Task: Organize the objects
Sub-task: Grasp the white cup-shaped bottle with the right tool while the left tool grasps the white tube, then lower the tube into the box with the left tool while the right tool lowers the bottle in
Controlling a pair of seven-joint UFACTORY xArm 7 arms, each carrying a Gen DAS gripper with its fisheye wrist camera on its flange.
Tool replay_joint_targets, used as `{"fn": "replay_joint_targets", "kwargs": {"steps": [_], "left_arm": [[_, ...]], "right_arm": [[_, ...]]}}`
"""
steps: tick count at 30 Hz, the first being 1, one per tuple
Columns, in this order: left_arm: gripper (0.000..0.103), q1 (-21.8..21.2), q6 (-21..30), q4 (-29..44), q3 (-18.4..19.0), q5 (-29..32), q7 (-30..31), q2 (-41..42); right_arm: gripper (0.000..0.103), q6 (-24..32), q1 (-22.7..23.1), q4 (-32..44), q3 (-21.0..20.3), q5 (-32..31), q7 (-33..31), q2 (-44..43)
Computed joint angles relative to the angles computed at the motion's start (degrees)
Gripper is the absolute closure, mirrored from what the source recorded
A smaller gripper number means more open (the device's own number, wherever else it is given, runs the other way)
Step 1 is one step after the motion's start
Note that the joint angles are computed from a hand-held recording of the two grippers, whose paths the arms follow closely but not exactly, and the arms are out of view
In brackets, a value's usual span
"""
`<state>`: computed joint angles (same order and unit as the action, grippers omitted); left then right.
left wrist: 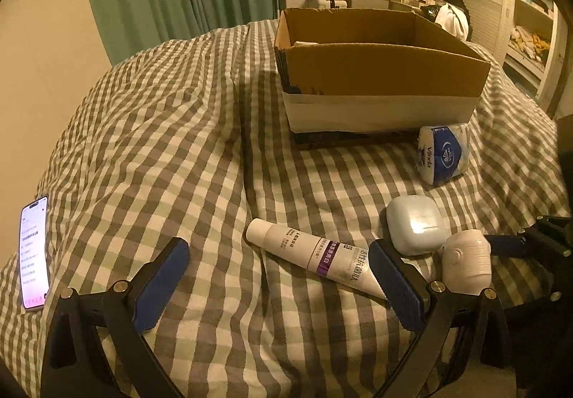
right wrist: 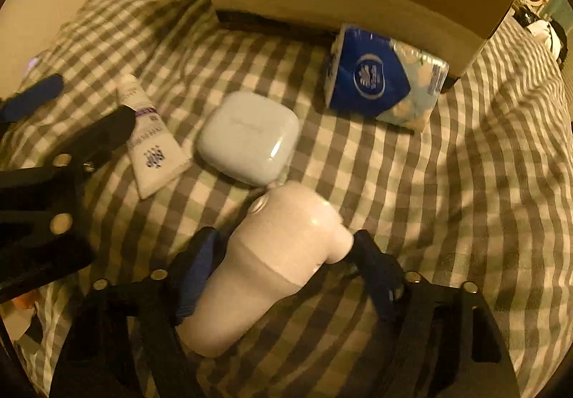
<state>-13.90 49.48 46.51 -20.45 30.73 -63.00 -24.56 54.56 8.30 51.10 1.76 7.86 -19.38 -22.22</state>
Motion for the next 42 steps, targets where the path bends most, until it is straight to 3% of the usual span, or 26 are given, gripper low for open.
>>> {"fn": "replay_joint_targets", "kwargs": {"steps": [6, 10, 17, 19, 20, 22, 25, 35, 42], "left_arm": [[0.005, -0.37, 2.66, 2.81, -0.06, 0.19, 0.45, 3.45], [0.016, -1.44, 1.06, 4.26, 1.76, -1.93, 0.45, 7.29], [0.021, -3.48, -0.47, 7.18, 4.48, -3.64, 1.81, 13.44], [0.048, -4.13, -3.44, 5.97, 5.60, -5.27, 2.99, 12.63], [0.053, -4.32, -3.81, 5.85, 5.44, -5.03, 3.37, 12.36], [0.076, -4.92, -2.66, 6.60, 4.64, -3.91, 5.11, 12.56], [0.087, -5.70, 0.25, 7.78, 3.54, -1.91, 5.64, 12.57], [0.091, -5.58, -0.90, 3.60, 3.77, -8.38, 9.28, 2.74], [0.091, -4.18, 0.99, 8.52, 0.94, -8.31, 10.82, 0.71]], "right_arm": [[0.036, -3.52, 0.12, -0.86, -3.08, 5.19, -2.50, -4.49], [0.036, -4.47, 0.27, 0.50, -4.61, 7.13, -5.65, -5.54], [0.036, -3.75, -0.39, 3.21, -5.30, 9.65, -6.77, -3.65], [0.036, -4.21, -0.56, 3.00, -4.90, 9.87, -6.55, -2.91], [0.036, -4.23, -0.65, 2.96, -4.84, 10.00, -6.52, -2.79], [0.036, -4.49, -0.69, 2.99, -4.71, 10.35, -6.53, -2.66], [0.036, -5.11, -0.74, 2.32, -4.72, 10.65, -6.93, -3.42], [0.036, -5.51, -1.01, 2.05, -4.52, 9.12, -5.88, -7.37], [0.036, -5.03, -0.75, 2.30, -5.02, 8.42, -5.21, -10.46]]}}
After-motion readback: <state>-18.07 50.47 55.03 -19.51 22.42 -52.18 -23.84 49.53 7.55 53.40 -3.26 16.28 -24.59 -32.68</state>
